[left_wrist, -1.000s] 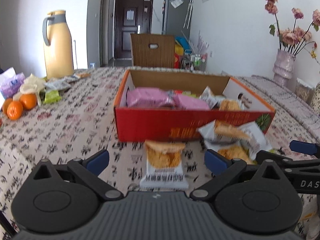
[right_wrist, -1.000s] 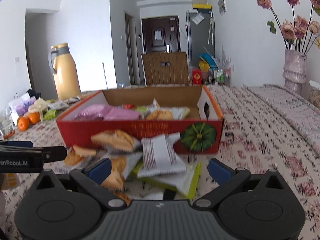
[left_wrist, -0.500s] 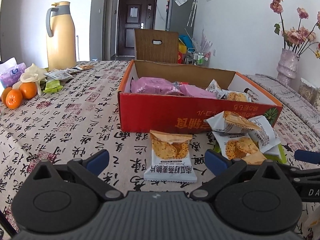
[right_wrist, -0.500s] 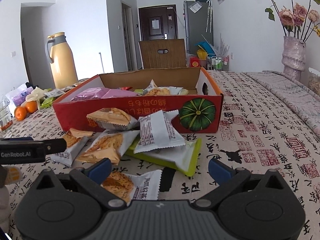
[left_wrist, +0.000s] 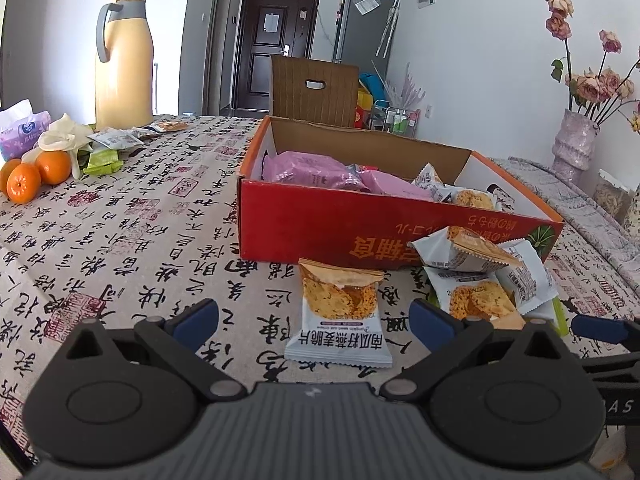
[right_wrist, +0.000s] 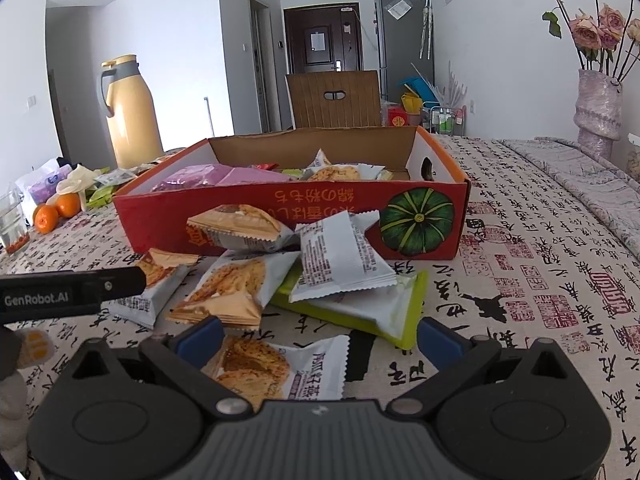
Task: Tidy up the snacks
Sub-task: 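Grasp a white cracker packet with the right gripper while the left gripper grasps the oat crisp packet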
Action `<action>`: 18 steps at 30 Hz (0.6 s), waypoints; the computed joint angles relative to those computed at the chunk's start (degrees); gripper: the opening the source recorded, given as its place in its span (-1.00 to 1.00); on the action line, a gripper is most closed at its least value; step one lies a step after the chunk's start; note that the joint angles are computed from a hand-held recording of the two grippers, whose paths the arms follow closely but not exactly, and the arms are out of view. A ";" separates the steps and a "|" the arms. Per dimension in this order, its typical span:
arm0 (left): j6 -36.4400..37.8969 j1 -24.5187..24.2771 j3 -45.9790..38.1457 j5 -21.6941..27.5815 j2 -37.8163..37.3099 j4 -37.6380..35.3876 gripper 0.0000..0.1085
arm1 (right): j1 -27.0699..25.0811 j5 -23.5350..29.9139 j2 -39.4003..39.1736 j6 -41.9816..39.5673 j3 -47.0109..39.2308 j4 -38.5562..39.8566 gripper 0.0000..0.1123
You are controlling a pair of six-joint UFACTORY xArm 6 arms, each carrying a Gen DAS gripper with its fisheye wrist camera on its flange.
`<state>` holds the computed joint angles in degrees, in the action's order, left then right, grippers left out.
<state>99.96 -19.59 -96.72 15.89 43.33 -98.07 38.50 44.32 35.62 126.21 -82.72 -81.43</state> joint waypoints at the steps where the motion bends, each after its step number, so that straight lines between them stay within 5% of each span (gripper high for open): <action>1: -0.15 0.05 0.02 0.16 0.00 0.11 0.90 | 0.03 0.01 0.06 -0.32 -0.08 0.29 0.83; 18: -2.31 0.34 0.28 0.92 -0.13 1.42 0.90 | 1.27 0.74 2.30 -7.74 -3.50 4.69 0.81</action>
